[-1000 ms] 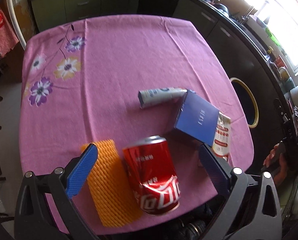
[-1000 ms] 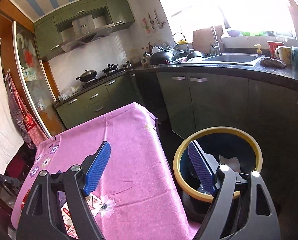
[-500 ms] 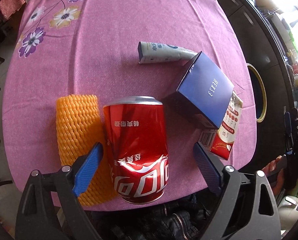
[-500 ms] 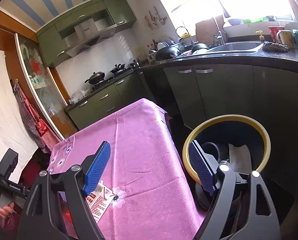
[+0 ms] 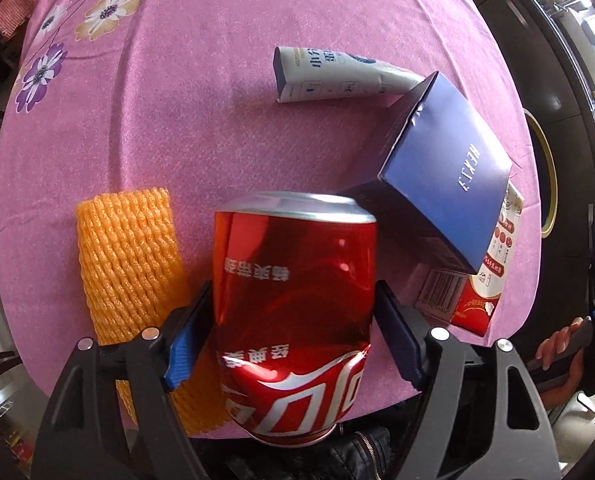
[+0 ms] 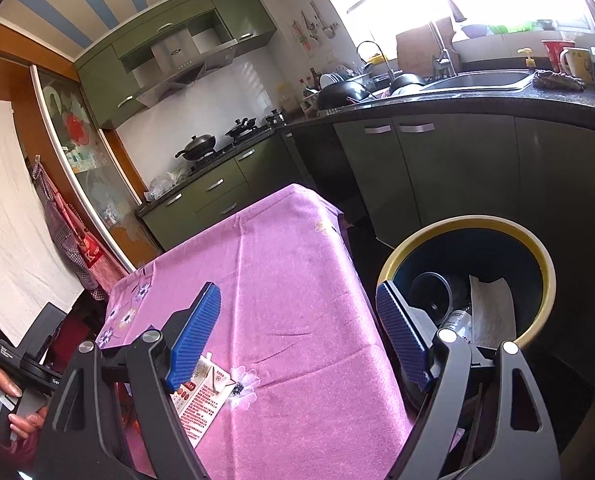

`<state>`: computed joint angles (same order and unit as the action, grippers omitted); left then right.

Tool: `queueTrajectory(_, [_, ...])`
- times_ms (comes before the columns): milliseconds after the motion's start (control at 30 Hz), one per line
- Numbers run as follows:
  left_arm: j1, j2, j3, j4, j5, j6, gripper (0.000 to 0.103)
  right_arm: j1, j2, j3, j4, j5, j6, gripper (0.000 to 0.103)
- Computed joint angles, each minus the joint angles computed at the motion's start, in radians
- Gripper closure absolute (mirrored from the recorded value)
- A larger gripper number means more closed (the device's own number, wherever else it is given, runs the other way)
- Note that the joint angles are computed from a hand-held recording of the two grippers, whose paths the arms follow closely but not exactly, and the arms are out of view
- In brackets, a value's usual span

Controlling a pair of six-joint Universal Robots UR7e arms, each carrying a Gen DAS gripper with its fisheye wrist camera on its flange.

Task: Collect trash
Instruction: 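Lower the left gripper onto the red Coca-Cola can and grasp it, then carry the Coca-Cola can over the trash bin and open the left gripper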

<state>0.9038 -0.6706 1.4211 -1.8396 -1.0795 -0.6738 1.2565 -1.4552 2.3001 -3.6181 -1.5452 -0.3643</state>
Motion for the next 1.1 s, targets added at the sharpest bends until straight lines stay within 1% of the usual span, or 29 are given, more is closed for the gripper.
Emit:
queueTrajectory(233, [-0.011,0.051,-0.058,0.07,0.024,0.018,0.033,-0.011,-0.007,-0.002,0.026,0.019,0.013,0.024])
queueTrajectory(367, [-0.014,0.062,-0.074,0.084,0.022,0.028,0.033,-0.016,-0.008,-0.003,0.027,0.024,0.018,0.024])
queueTrajectory(500, [-0.022,0.045,-0.065,0.059,0.023,0.044,0.033,-0.026,-0.013,-0.002,0.034,0.041,0.025,0.024])
queueTrajectory(767, [-0.052,-0.011,-0.049,0.019,0.049,0.091,0.033,-0.014,-0.018,0.01,0.018,0.037,0.01,0.024])
queueTrajectory(867, [-0.076,-0.018,-0.048,-0.008,0.05,0.132,0.033,-0.011,-0.027,0.019,0.003,0.021,-0.005,0.024])
queueTrajectory(967, [-0.104,-0.018,-0.044,-0.057,0.047,0.206,0.033,-0.02,-0.054,0.039,-0.02,0.004,-0.018,0.024])
queueTrajectory(1100, [-0.144,0.042,-0.126,-0.096,0.004,0.331,0.033,-0.041,-0.111,0.077,-0.085,-0.048,-0.041,0.024])
